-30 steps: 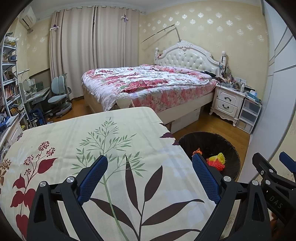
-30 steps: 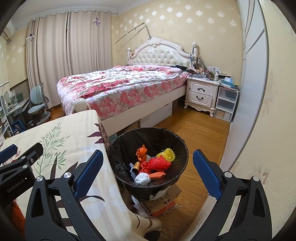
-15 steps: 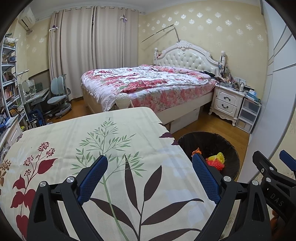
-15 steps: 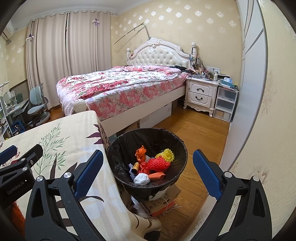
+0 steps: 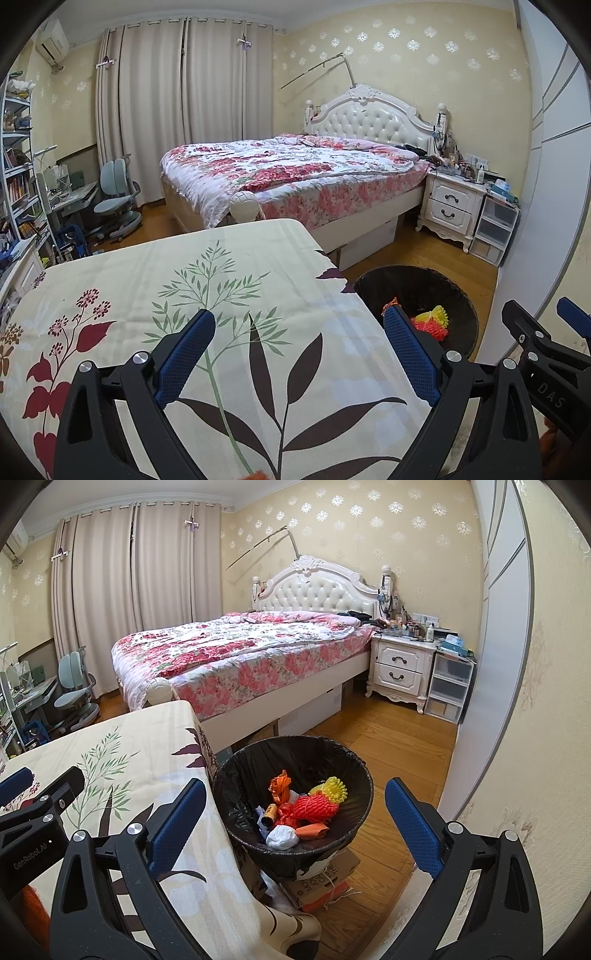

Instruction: Collect trash

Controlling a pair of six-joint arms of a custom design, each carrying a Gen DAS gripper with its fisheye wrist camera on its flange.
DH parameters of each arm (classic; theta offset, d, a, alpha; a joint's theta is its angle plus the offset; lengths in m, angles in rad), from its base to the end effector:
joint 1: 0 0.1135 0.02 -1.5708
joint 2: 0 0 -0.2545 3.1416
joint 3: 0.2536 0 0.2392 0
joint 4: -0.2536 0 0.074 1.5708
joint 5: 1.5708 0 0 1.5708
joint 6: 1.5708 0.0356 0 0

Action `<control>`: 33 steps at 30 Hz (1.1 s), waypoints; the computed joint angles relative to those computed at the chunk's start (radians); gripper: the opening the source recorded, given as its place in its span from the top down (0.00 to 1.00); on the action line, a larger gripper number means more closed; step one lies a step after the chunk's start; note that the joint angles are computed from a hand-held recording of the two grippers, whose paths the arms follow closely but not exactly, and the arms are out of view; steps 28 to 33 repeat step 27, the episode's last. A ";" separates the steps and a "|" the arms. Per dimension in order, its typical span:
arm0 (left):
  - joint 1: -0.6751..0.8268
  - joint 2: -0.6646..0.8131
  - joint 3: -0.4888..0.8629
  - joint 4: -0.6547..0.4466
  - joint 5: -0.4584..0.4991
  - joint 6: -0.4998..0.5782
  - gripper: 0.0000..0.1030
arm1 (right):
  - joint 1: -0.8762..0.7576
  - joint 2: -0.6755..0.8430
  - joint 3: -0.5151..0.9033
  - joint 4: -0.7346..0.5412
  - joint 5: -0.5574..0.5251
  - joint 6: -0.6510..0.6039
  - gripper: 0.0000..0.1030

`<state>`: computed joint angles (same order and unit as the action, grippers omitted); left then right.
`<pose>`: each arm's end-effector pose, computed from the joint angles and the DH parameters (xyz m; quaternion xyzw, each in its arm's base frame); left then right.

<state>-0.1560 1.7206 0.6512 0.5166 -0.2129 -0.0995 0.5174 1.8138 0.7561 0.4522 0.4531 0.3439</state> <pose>0.3118 -0.0414 0.1338 -0.0272 0.8694 0.0303 0.4924 0.2983 0.1518 0.1279 0.0291 0.8689 0.0080 0.4940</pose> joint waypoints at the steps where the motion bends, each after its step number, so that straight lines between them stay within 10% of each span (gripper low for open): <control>1: 0.001 0.000 -0.002 0.008 0.000 0.006 0.11 | -0.006 0.000 0.000 0.002 -0.005 -0.004 0.08; 33: 0.185 0.079 0.077 -0.011 0.068 0.026 0.11 | 0.071 0.124 0.185 -0.101 -0.016 -0.036 0.08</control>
